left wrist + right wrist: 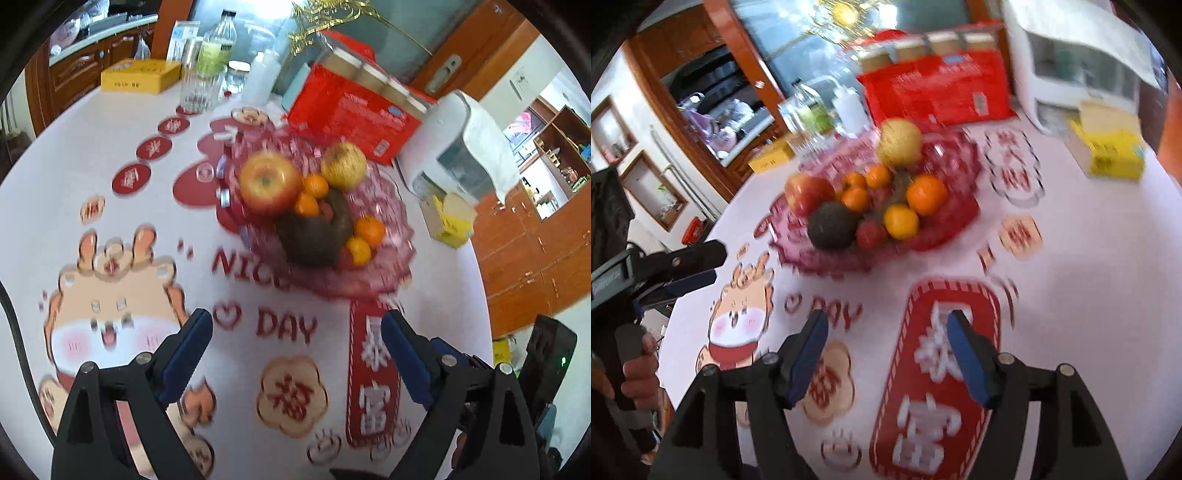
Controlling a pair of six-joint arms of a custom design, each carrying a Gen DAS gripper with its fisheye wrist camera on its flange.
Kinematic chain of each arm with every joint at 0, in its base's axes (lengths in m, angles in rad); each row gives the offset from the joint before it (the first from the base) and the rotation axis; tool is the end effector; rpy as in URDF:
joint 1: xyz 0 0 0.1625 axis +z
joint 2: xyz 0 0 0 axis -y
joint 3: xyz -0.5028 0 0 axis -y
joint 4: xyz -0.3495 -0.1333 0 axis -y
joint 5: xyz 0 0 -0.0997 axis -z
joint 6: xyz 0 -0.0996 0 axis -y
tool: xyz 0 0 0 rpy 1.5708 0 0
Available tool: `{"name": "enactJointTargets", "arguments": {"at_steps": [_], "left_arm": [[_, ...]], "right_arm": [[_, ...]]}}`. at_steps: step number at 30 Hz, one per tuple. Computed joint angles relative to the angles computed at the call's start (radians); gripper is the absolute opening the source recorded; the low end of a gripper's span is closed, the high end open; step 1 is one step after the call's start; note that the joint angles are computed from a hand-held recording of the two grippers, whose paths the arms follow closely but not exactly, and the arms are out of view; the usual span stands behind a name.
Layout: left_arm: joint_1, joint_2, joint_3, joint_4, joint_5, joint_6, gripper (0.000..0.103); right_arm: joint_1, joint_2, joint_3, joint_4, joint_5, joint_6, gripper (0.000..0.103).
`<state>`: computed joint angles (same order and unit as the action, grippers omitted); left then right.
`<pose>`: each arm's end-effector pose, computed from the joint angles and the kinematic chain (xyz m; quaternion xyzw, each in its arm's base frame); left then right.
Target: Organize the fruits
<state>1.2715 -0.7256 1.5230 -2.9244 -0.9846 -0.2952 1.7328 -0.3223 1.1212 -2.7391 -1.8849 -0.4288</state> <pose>-0.0408 -0.7710 0.2282 -0.0774 0.9207 -0.3327 0.1887 0.2379 -0.8202 0.0190 0.2552 -0.9372 0.1593 0.1765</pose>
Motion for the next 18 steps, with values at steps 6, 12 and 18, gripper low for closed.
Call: {"name": "enactJointTargets", "arguments": {"at_steps": [6,12,18], "left_arm": [[-0.036,-0.034,0.156,-0.114,-0.027,-0.021,0.092],[-0.092,-0.079,0.294,-0.247,0.011,-0.004,0.092],[-0.165,-0.153,0.393,-0.31,0.157,0.001,0.092]], "right_arm": [[0.013,-0.079,0.141,-0.006,-0.052,-0.026,0.074],[0.029,-0.138,0.243,0.001,-0.066,-0.039,0.082],[0.052,-0.182,0.315,0.012,-0.062,-0.036,0.087]]}}
